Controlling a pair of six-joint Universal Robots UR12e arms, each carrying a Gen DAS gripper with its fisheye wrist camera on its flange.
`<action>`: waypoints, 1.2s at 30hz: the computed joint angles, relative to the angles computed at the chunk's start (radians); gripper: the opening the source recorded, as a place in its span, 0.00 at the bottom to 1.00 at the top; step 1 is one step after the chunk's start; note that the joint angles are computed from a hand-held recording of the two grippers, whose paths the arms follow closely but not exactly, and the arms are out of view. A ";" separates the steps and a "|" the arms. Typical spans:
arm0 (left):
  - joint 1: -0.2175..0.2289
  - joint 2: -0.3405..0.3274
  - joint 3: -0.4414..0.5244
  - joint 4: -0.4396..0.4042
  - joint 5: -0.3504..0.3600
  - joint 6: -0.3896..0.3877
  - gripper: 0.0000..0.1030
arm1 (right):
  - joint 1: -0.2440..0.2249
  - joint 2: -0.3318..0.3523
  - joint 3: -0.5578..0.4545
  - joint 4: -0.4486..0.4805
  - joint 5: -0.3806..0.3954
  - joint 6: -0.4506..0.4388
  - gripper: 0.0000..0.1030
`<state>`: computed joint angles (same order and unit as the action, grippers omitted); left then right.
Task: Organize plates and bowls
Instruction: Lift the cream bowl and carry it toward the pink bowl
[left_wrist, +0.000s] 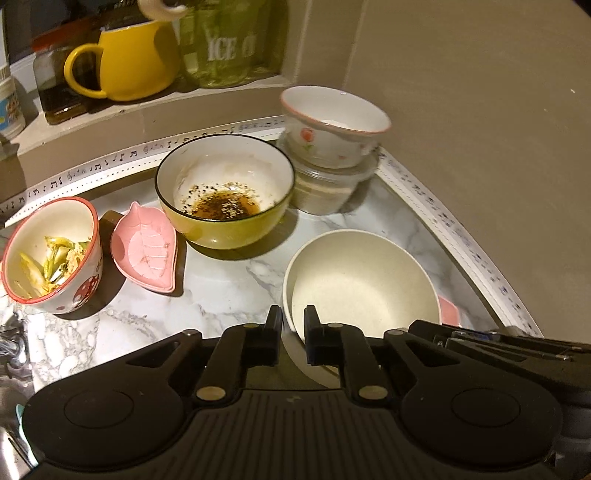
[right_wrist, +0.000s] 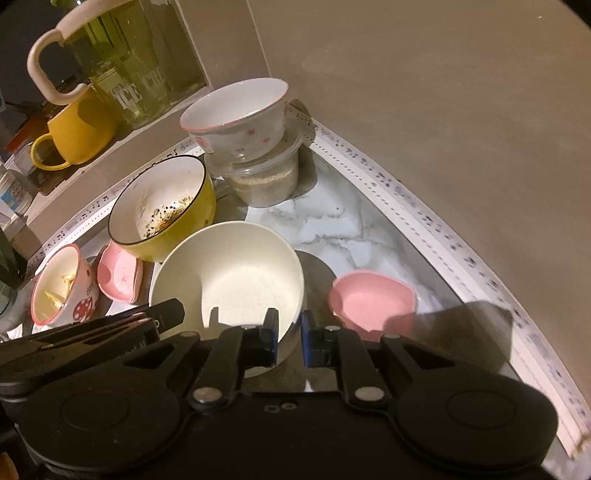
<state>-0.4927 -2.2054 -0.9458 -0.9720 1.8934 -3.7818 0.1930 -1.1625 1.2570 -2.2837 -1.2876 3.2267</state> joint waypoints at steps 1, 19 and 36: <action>-0.003 0.006 -0.005 0.000 -0.005 0.004 0.12 | -0.001 -0.012 0.012 -0.003 -0.004 0.002 0.10; -0.062 0.110 -0.113 0.057 -0.087 0.126 0.12 | -0.026 -0.211 0.215 -0.043 -0.069 0.074 0.11; -0.142 0.164 -0.171 0.129 -0.182 0.283 0.12 | -0.078 -0.435 0.451 -0.127 -0.179 0.197 0.11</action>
<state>-0.6350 -2.0419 -1.1168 -0.8431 1.7116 -3.4985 0.1155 -1.5974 1.7080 -2.4107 -1.4665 3.4241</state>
